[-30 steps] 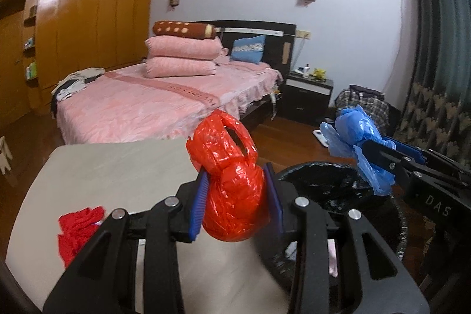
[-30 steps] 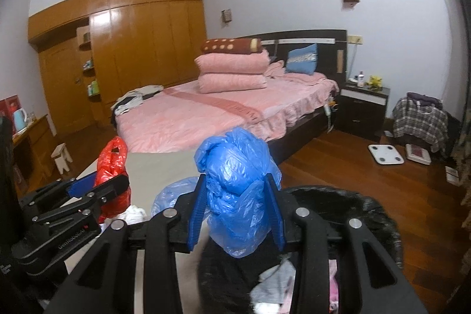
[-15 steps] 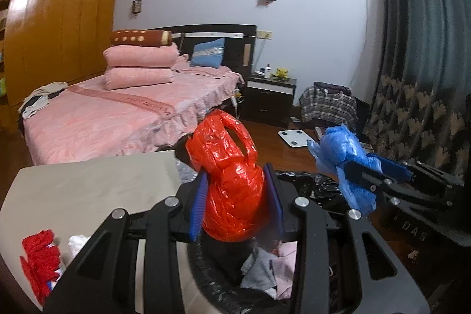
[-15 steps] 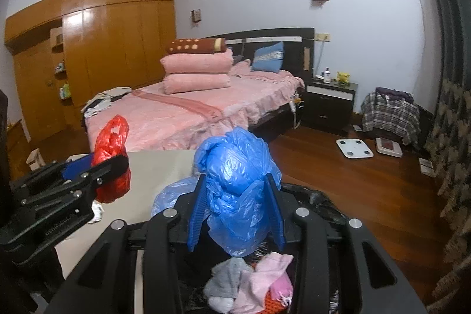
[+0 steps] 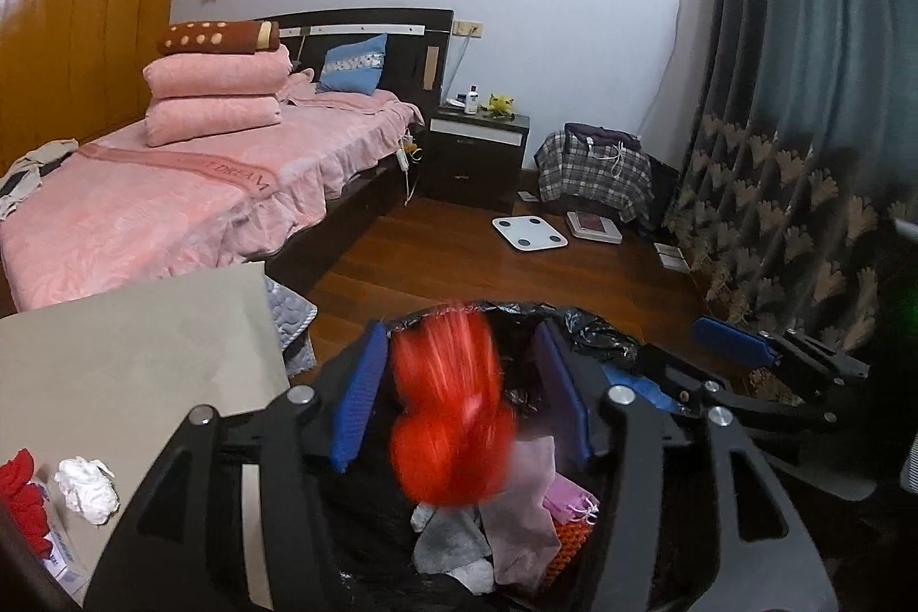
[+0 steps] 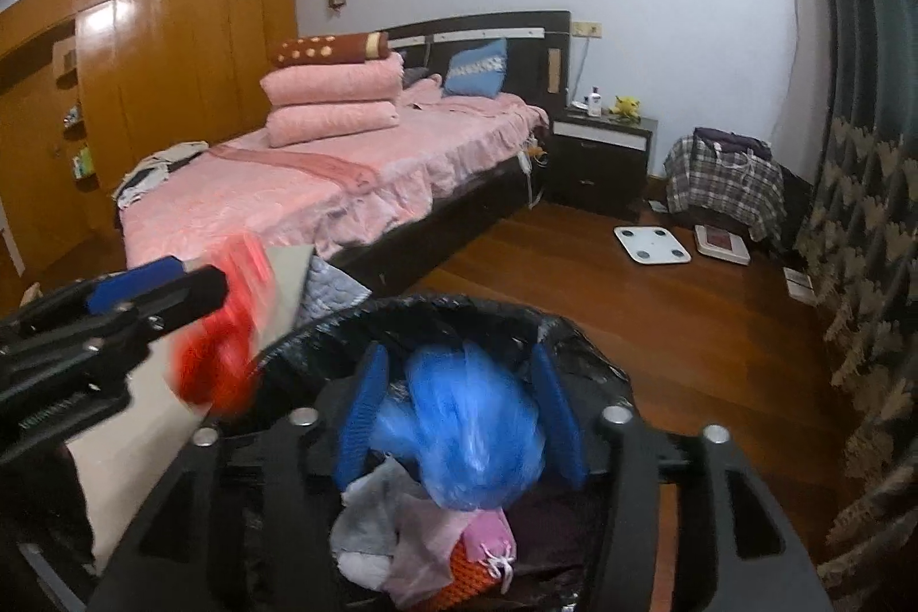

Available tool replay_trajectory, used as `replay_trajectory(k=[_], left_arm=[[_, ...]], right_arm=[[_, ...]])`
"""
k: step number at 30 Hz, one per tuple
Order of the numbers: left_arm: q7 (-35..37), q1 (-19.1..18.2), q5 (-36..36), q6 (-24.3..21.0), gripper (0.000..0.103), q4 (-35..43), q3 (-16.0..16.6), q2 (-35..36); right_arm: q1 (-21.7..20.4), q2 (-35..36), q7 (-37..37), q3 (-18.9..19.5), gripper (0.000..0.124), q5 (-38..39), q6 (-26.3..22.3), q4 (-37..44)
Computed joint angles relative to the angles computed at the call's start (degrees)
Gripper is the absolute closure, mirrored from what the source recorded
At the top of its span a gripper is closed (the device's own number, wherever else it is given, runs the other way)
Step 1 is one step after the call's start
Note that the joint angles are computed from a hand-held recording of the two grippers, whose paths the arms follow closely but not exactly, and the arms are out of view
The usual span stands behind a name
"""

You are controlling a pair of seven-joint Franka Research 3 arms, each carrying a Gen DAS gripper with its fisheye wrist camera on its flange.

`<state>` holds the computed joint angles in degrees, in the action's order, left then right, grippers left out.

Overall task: Collect trash
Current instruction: 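Carry the red and blue bags over the bin and open both tools, then grasp the red glove with the left tool while the right tool grasps white tissue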

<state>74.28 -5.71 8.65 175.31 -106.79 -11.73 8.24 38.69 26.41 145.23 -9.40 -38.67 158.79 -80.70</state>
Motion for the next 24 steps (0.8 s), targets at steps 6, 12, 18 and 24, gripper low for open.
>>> replay_trajectory(k=[6, 12, 18, 24], left_arm=[[-7.3, -2.0, 7.3, 1.2, 0.021, -1.0, 4.1, -1.2], [-18.7, -1.3, 18.1, 0.8, 0.011, -4.0, 6.9, -4.8], [-31.8, 3.6, 32.0, -0.5, 0.011, -8.5, 6.7, -10.2], [-38.6, 10.1, 39.1, -1.4, 0.011, -13.8, 4.8, -16.0]], right_arm=[[1.2, -1.0, 4.7, -1.9, 0.028, -4.2, -0.2, -1.7], [-0.3, -1.4, 5.4, 0.2, 0.027, -4.2, -0.1, -1.5], [0.0, 0.3, 3.0, 1.6, 0.027, -2.2, 0.6, 1.5], [1.8, 5.1, -4.4, 2.9, 0.027, 3.2, 0.2, 9.0]])
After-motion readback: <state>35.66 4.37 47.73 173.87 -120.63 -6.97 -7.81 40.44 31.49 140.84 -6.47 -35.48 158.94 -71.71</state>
